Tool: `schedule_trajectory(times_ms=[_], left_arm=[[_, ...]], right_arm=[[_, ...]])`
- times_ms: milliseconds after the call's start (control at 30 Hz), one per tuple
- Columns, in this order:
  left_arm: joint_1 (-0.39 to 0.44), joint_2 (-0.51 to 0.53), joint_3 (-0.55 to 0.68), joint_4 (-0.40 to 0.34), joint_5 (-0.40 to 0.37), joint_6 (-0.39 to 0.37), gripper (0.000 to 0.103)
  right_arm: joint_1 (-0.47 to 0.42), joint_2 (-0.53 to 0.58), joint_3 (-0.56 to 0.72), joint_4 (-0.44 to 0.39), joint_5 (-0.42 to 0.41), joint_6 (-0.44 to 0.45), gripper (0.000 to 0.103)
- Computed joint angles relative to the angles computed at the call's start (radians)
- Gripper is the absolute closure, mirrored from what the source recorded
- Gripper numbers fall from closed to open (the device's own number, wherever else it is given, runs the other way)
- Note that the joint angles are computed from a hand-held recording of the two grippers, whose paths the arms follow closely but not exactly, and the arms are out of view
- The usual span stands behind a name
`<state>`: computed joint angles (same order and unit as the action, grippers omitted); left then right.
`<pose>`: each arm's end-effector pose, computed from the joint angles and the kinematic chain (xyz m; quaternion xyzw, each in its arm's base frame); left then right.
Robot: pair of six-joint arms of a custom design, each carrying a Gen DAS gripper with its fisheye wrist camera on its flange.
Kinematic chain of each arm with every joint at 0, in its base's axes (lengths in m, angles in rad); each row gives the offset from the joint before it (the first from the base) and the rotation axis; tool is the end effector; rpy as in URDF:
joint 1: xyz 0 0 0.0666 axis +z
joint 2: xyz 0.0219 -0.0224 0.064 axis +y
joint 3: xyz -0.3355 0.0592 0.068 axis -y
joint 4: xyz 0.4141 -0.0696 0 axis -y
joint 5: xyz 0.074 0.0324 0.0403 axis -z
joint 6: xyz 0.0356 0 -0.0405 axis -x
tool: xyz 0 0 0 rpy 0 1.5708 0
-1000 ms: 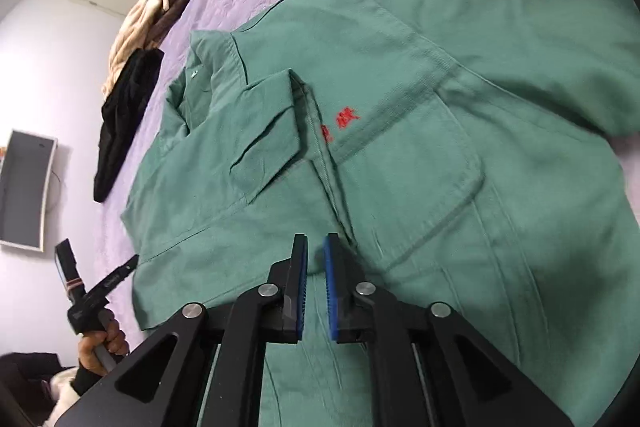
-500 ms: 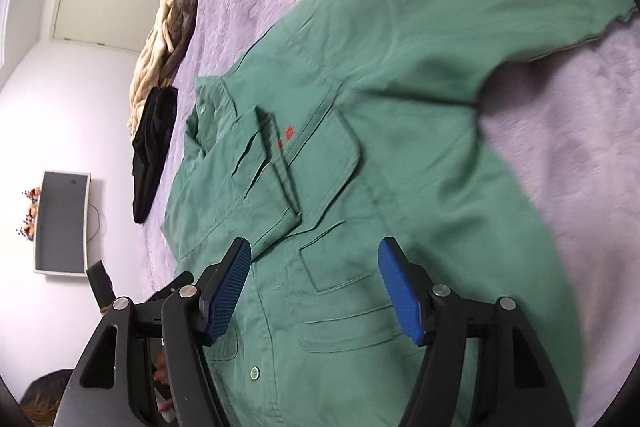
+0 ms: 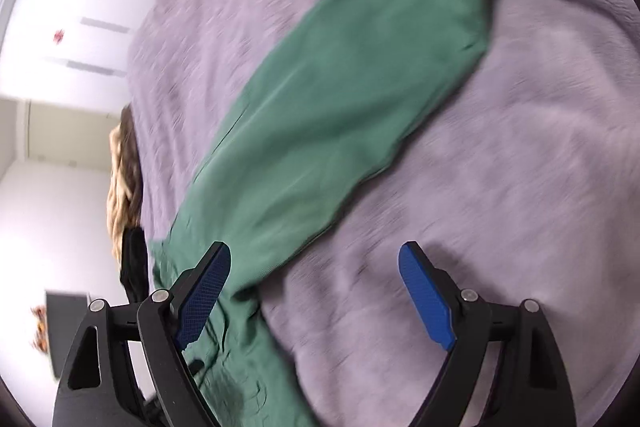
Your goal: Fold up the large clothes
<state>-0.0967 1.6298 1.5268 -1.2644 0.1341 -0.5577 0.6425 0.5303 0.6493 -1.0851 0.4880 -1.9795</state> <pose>0.5403 -0.0576 0.3119 0.3255 0.9378 -0.0417 0.1138 0.2006 0.1288 0.3213 0.6306 0.6824 0.2200 0.2971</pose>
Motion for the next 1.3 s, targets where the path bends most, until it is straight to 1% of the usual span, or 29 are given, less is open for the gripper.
schedule_trajectory(times_ms=[67, 167, 233, 267, 367, 433, 467, 567, 633, 667, 700, 733, 767, 800, 833, 867, 933, 1033, 1067, 1100, 1167, 1233, 1300], left_arm=[[-0.018, 0.001, 0.0, -0.018, 0.009, -0.007, 0.001], [-0.05, -0.019, -0.027, -0.007, 0.007, -0.012, 0.001], [-0.073, -0.036, -0.049, -0.002, 0.002, 0.003, 0.001], [-0.078, -0.037, -0.051, -0.005, 0.005, 0.009, 0.001], [-0.099, -0.037, -0.058, -0.011, 0.007, 0.044, 0.001], [-0.112, -0.038, -0.065, -0.013, 0.008, 0.064, 0.001], [-0.12, -0.041, -0.07, -0.012, 0.008, 0.073, 0.001], [-0.134, -0.044, -0.081, -0.003, 0.007, 0.087, 0.001], [-0.139, -0.045, -0.084, -0.001, 0.007, 0.094, 0.001], [-0.142, -0.047, -0.087, -0.001, 0.007, 0.099, 0.001], [-0.14, -0.047, -0.086, -0.003, 0.011, 0.102, 0.001], [-0.138, -0.049, -0.087, -0.001, 0.014, 0.108, 0.001], [-0.13, -0.047, -0.084, 0.0, 0.017, 0.106, 0.001], [-0.126, -0.047, -0.082, 0.002, 0.02, 0.109, 0.001], [-0.124, -0.054, -0.087, 0.004, 0.02, 0.114, 0.001], [-0.106, -0.062, -0.089, -0.001, 0.023, 0.102, 0.001], [-0.095, -0.052, -0.07, -0.001, 0.026, 0.104, 0.001], [-0.056, -0.056, -0.055, -0.004, 0.032, 0.081, 0.001], [-0.044, -0.054, -0.049, -0.002, 0.032, 0.074, 0.001], [-0.031, -0.052, -0.043, -0.001, 0.032, 0.068, 0.001], [0.0, -0.046, -0.027, -0.001, 0.034, 0.055, 0.001], [0.033, -0.039, -0.008, -0.003, 0.045, 0.051, 0.001], [0.072, -0.028, 0.016, -0.002, 0.051, 0.044, 0.001]], right_arm=[[-0.032, -0.077, -0.046, -0.003, 0.006, -0.021, 0.015], [-0.095, -0.155, -0.089, 0.009, -0.005, 0.005, 0.015], [-0.158, -0.182, -0.111, 0.033, -0.035, 0.05, 0.014], [-0.204, -0.195, -0.121, 0.05, -0.057, 0.088, 0.014], [-0.3, -0.217, -0.136, 0.088, -0.088, 0.177, 0.014], [-0.359, -0.23, -0.143, 0.121, -0.105, 0.227, 0.014], [-0.395, -0.237, -0.149, 0.15, -0.119, 0.251, 0.014], [-0.448, -0.254, -0.168, 0.215, -0.151, 0.262, 0.014], [-0.451, -0.254, -0.173, 0.243, -0.16, 0.235, 0.017], [-0.459, -0.252, -0.182, 0.267, -0.174, 0.225, 0.032], [-0.467, -0.256, -0.192, 0.288, -0.197, 0.212, 0.07], [-0.482, -0.256, -0.205, 0.317, -0.235, 0.206, 0.091], [-0.488, -0.259, -0.222, 0.363, -0.256, 0.203, 0.099], [-0.481, -0.247, -0.219, 0.386, -0.247, 0.216, 0.099], [-0.475, -0.233, -0.206, 0.392, -0.24, 0.243, 0.1], [-0.466, -0.225, -0.196, 0.408, -0.242, 0.276, 0.1], [-0.45, -0.173, -0.154, 0.459, -0.248, 0.356, 0.1], [-0.422, -0.077, -0.079, 0.542, -0.272, 0.462, 0.1], [-0.407, -0.023, -0.036, 0.573, -0.281, 0.51, 0.1], [-0.397, 0.011, -0.009, 0.588, -0.287, 0.538, 0.1], [-0.366, 0.144, 0.096, 0.621, -0.318, 0.634, 0.099], [-0.321, 0.252, 0.187, 0.629, -0.329, 0.711, 0.099], [-0.272, 0.395, 0.314, 0.62, -0.35, 0.812, 0.099]])
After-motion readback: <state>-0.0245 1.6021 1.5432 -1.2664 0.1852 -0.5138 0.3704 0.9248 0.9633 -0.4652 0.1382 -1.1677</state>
